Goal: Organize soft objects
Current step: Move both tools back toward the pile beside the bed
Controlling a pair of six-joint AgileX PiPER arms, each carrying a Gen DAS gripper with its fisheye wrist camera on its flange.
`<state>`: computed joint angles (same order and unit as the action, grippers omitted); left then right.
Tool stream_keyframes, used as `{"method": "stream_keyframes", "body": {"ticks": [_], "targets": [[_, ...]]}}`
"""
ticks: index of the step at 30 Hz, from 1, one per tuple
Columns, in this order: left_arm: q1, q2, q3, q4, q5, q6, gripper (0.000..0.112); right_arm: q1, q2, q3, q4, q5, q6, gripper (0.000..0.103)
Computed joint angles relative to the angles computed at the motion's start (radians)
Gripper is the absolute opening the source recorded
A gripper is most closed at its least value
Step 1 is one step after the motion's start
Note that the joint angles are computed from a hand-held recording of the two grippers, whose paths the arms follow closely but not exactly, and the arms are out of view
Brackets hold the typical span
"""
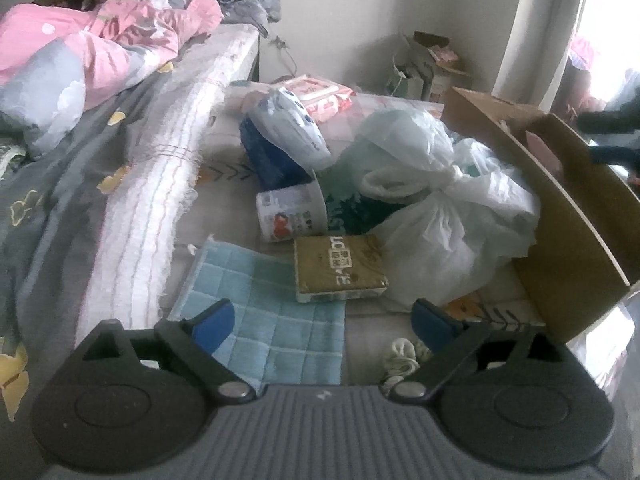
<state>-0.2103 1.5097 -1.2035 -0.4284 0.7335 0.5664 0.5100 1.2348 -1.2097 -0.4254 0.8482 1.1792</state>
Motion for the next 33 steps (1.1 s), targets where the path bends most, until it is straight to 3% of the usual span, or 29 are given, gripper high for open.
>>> {"method": "stream_keyframes", "body": {"ticks": [14,18,21,27,30,33], "targets": [[0.109,-0.039,0.057,-0.079,-0.053,0.123,0.097,0.112,0.267,-0.155,0.114,-0.202,-0.025,0.060],[0.149,-0.015,0.038,-0.150,-0.028,0.187,0.097,0.114,0.331,-0.203,0.159,-0.228,-0.046,0.060],[0.188,0.007,0.033,-0.237,-0.002,0.252,0.097,0.112,0.352,-0.203,0.186,-0.261,-0.047,0.060],[0.196,0.007,0.074,-0.245,-0.009,0.339,0.097,0.105,0.358,-0.123,0.259,-0.373,-0.060,0.060],[0.197,-0.005,0.109,-0.213,-0.002,0.352,0.097,0.106,0.366,-0.072,0.381,-0.438,-0.143,0.060],[0.197,-0.023,0.150,-0.192,-0.021,0.373,0.097,0.105,0.392,-0.032,0.605,-0.492,-0.315,0.060]]}}
